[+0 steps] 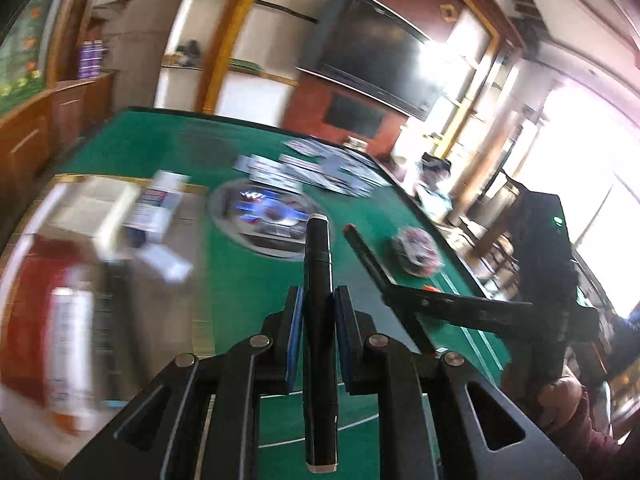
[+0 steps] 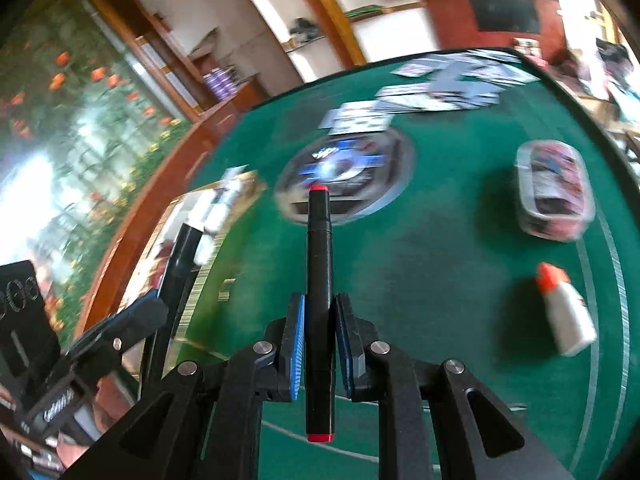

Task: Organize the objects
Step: 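Carry both held markers over the white tray and lower them in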

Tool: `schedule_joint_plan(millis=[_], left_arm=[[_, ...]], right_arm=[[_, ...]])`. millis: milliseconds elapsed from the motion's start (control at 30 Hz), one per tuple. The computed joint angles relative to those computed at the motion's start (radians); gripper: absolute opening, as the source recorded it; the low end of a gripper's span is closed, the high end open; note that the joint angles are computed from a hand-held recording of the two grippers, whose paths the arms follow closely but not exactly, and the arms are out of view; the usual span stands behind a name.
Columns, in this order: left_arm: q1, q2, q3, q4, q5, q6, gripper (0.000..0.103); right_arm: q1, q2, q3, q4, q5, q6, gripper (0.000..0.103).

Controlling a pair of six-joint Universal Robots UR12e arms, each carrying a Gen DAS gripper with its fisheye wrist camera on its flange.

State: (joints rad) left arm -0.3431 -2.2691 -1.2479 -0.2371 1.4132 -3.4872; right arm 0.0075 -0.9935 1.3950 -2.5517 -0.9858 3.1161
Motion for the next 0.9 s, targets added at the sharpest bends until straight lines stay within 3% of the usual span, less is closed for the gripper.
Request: schedule_joint_plan(millis=[133, 300, 400, 567, 900], left_arm=[[0.036, 0.043, -0.061, -0.025, 0.092, -0.029, 0.015], [0.072, 0.051, -0.096, -0.058, 0.118, -0.081, 0.015], [0.093, 0.044, -0.105, -0.073, 0.079, -0.126, 0.015], [0.1, 0.026, -0.094, -0.119, 0.091, -0.171, 0.015], [0.095, 0.011, -0.074, -0.15, 0.146, -0.162, 0.015]], right_arm=[[0.039, 0.028, -0.057, 0.081, 0.071, -0.035, 0.017], [0.101, 0.074, -0.134, 0.185, 0.078, -0.084, 0.017], [0.132, 0.1, -0.175, 0.231, 0.05, -0.106, 0.017], [0.171, 0.144, -0.235, 0.268, -0.023, -0.111, 0.017], [0.197, 0.175, -0.272, 0.248, -0.135, -0.117, 0.017]])
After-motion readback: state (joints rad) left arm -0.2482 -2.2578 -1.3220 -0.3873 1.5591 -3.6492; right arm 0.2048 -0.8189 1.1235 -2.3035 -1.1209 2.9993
